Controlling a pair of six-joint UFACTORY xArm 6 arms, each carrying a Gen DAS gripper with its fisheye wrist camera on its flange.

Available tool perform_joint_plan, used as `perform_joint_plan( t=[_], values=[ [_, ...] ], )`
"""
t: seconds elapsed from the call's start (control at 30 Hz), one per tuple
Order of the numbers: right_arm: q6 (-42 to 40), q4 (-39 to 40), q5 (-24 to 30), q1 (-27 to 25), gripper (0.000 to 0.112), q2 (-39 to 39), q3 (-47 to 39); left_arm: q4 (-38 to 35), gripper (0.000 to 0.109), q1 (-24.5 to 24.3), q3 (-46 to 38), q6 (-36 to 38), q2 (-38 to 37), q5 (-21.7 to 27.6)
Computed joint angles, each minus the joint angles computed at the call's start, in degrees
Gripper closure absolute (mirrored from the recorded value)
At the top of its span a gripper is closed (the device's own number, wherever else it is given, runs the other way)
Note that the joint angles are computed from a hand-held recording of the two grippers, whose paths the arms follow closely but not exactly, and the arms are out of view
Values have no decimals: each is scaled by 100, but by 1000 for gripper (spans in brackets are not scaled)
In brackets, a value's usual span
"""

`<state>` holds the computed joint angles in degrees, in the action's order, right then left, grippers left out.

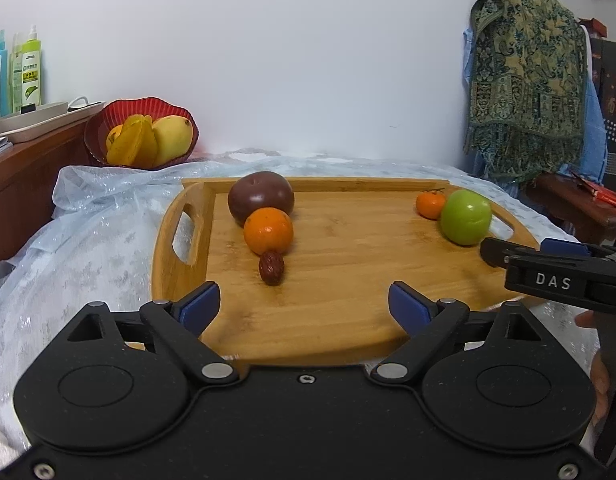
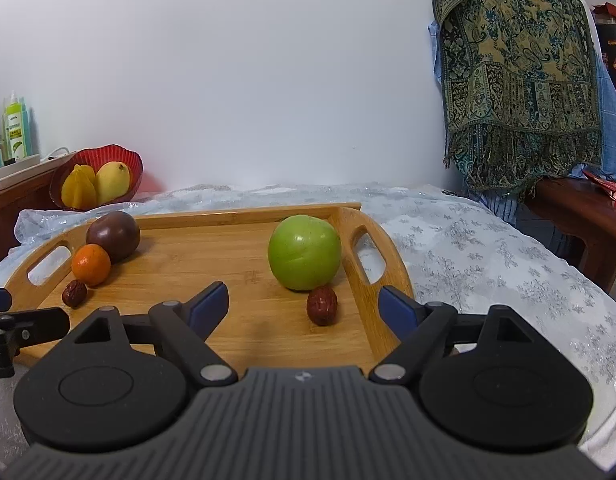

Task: Organize fruits
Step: 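Grasp the small mandarin with the left tool while the right tool grasps a date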

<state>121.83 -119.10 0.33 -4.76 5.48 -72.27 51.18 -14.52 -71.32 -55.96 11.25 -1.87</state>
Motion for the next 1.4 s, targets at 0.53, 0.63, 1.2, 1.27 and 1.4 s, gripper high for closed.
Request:
perform_joint_plan(
  t=[0.53, 0.63, 1.2, 1.27, 1.4],
  values=[
    [2255, -2290, 283, 261, 21, -1003, 1030, 4216, 15, 102, 192, -4220, -565, -245],
    [2316, -2344, 325, 292, 21, -1191, 1267, 4505, 15, 92, 285, -4559, -656, -253],
    [1310, -1527, 582, 456, 30, -1933, 2406, 7019, 13, -293, 588, -7174, -1080, -73],
    [1245, -1451, 581, 465, 33, -1952, 2445, 7476, 12, -385, 595, -7620, -1121, 32],
    [1307, -1473, 615, 496, 46, -2012, 2519, 7888, 12, -459, 604, -8030, -1156, 41]
  ],
)
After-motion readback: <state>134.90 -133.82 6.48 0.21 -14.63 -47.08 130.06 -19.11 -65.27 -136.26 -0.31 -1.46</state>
